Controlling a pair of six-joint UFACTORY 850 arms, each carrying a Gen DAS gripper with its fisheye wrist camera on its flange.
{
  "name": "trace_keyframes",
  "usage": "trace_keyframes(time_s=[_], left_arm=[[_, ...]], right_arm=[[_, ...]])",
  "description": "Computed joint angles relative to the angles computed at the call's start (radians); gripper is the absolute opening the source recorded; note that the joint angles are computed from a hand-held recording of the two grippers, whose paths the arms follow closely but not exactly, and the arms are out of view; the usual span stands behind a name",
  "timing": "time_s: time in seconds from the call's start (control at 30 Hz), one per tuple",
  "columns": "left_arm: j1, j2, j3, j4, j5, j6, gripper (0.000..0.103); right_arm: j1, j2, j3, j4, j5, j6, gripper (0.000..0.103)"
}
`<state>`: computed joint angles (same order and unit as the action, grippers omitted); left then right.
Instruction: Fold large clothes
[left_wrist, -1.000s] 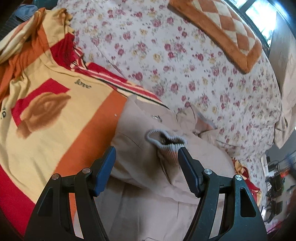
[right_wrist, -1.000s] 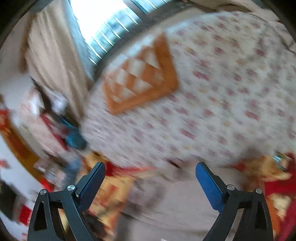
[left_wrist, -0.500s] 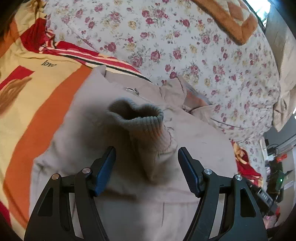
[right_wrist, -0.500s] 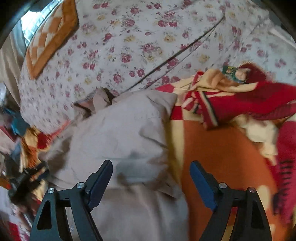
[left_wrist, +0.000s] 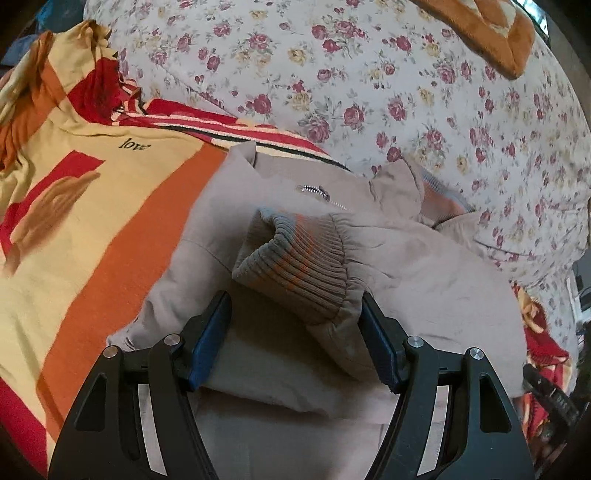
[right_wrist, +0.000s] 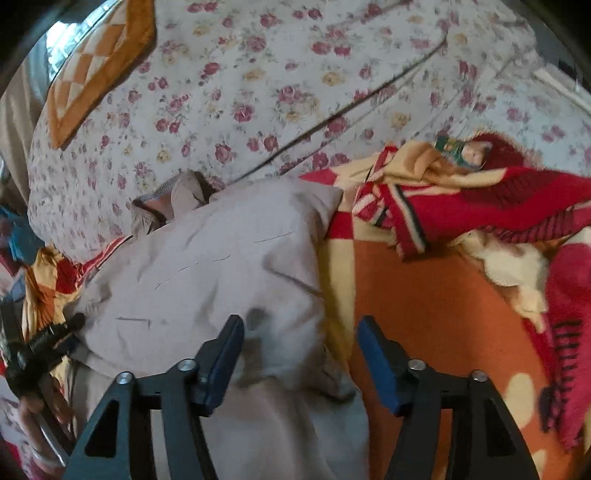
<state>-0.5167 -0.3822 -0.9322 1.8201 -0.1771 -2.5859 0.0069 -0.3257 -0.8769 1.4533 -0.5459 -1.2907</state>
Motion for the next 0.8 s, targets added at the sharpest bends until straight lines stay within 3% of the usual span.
trace_keyframes(time_s=[0.1, 0.13, 0.17, 0.2, 0.3, 0.37, 0.53, 0.63, 0.73, 0.8], left_arm=[[-0.003, -0.015, -0.01, -0.054, 0.008, 0.066, 0.07], [-0.004, -0.019, -0.014, -0.078, 0.011, 0.095, 0.07], [-0.008, -0.021, -0.016, -0.095, 0.008, 0.118, 0.07], [-0.013, -0.021, -0.017, -0.097, 0.006, 0.128, 0.07], [-0.013, -0.018, -0.018, -0.013, 0.031, 0.061, 0.07], [-0.015, -0.025, -0.024, -0.056, 0.031, 0.106, 0.07], [-0.02, -0.013, -0.015, -0.145, 0.007, 0.184, 0.07], [-0.024, 0.023, 0.014, -0.072, -0.027, 0.098, 0.07], [-0.04, 0.062, 0.042, -0.018, -0.096, 0.038, 0.07], [-0.052, 0.079, 0.056, 0.023, -0.143, -0.008, 0.07]], right_arm=[[0.017, -0.044, -0.023, 0.008, -0.03, -0.002, 0.059], [0.025, -0.051, -0.026, 0.014, -0.023, -0.004, 0.052], [0.034, -0.059, -0.032, 0.03, -0.007, -0.018, 0.037], [0.034, -0.053, -0.031, 0.025, 0.003, -0.012, 0.029], [0.039, -0.022, -0.023, -0.005, 0.058, -0.014, 0.018], [0.041, -0.021, -0.021, -0.015, 0.095, -0.021, 0.017], [0.025, -0.027, -0.022, 0.008, 0.082, -0.016, 0.017], [0.016, 0.0, -0.007, 0.043, 0.111, -0.028, 0.021], [-0.008, 0.021, 0.009, 0.063, 0.078, -0.027, 0.028], [-0.01, 0.038, 0.022, 0.091, 0.066, -0.058, 0.043]])
